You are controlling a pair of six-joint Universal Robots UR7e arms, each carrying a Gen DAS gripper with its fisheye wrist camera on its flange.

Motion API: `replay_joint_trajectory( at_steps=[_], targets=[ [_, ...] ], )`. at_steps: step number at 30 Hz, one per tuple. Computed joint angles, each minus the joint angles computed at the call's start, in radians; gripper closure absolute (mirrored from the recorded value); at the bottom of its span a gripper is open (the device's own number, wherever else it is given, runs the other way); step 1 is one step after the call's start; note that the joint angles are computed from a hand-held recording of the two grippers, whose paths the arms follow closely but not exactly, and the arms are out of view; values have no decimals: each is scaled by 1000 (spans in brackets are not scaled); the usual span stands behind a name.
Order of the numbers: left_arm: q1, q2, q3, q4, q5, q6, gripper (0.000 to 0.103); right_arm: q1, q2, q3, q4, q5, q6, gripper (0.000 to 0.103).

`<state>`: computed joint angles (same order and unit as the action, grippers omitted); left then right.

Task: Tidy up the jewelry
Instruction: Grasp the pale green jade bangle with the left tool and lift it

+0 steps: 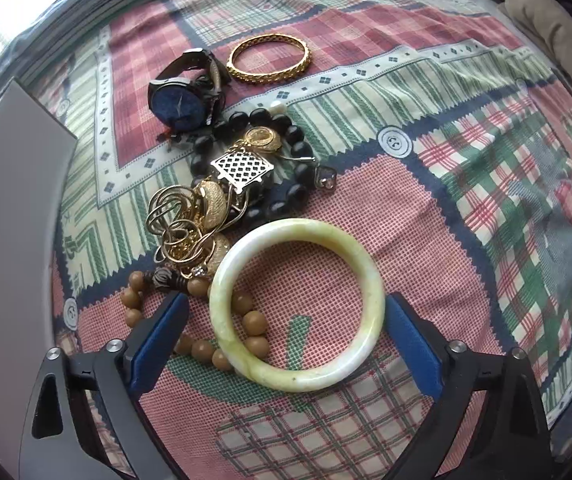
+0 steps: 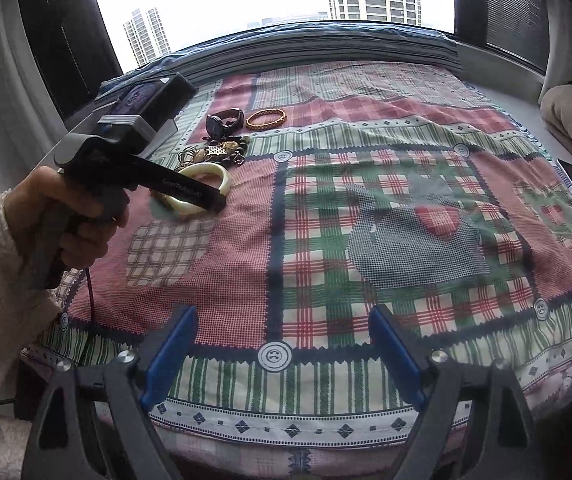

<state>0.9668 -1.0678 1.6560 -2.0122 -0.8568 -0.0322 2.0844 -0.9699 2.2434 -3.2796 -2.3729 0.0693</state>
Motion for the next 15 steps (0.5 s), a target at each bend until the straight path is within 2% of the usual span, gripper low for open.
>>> replay_joint_trajectory(
  at_steps=[1, 4, 8, 13, 15],
  targets=[
    [2, -2, -5, 3, -23, 2, 22, -2, -2, 2, -2, -1, 0, 14],
    [0, -14, -1, 15, -26, -31, 22, -5, -9, 13, -4, -1, 9, 14],
    [-3, -79, 41, 5, -47, -70, 22, -3, -17, 25, -17, 5, 14, 14],
    [-16, -218, 126, -10, -62, -108, 22, -2, -28, 34, -22, 17, 24, 14],
    [-18, -279, 161, 2, -54, -134, 22, -11, -34, 34, -15, 45, 40, 14]
  ],
)
